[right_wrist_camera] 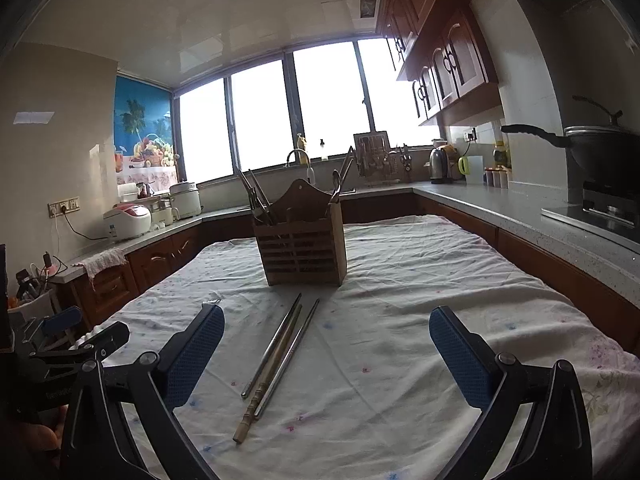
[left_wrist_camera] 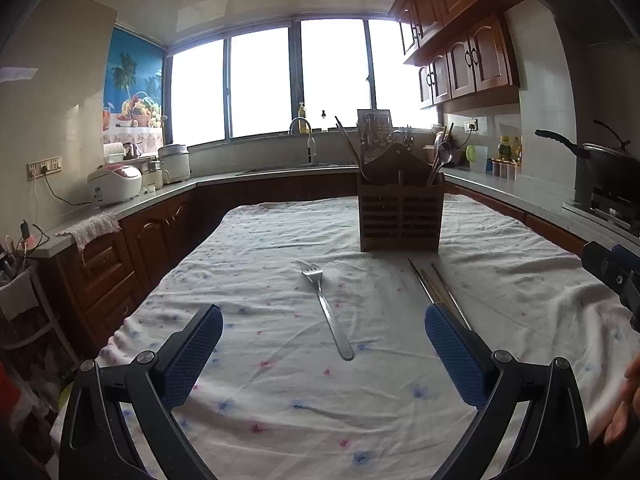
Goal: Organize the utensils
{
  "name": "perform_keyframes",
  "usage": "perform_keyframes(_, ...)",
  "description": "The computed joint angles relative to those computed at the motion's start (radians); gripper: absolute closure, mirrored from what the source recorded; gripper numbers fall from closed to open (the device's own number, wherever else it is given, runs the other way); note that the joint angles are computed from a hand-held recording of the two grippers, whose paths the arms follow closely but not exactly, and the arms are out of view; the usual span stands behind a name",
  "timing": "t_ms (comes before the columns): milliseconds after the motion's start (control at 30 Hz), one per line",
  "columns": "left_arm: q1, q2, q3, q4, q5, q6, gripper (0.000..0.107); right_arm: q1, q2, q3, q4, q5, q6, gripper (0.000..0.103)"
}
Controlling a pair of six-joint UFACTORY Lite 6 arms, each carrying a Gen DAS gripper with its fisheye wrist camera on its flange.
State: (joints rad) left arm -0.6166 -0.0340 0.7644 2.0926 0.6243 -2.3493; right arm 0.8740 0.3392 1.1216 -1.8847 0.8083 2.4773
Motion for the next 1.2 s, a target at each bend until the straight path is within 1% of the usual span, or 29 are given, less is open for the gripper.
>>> perform_keyframes(167, 0.003, -0.020, 0.047, -0.120, -0.039, 0.124, 0.005, 0.009, -0.002, 0.003, 0.052, 0.011, -0.046, 0.000)
perform_keyframes(267, 0.022, -0.023, 0.051, -0.114, -0.056, 0.119, 0.005, 0.012, -0.002, 0.000, 0.049, 0.009, -0.041, 0.000)
perform_keyframes(333, 0.022, -0.022, 0.063, -0.140, -0.058, 0.141, 0.005, 0.011, 0.000, 0.004, 0.049, -0.002, -0.040, 0.000)
perform_keyframes(467, 0.032, -0.020, 0.059, -0.125, -0.062, 0.115, 0.005, 0.012, 0.006, 0.011, 0.047, -0.019, -0.047, 0.000)
perform_keyframes(700, 0.056, -0.036, 0.046, -0.113, -0.077, 0.091, 0.005, 0.020, 0.007, 0.024, 0.052, -0.015, -0.067, 0.000)
perform_keyframes(967, 0.067, -0.041, 0.038, -0.078, -0.077, 0.047, 0.005, 0.019, 0.008, 0.034, 0.065, -0.027, -0.080, 0.000)
perform_keyframes(1200, 0.063, -0.050, 0.030, -0.078, -0.064, 0.050, 0.005, 0.022, 0.000, 0.024, 0.042, -0.020, -0.059, 0.000)
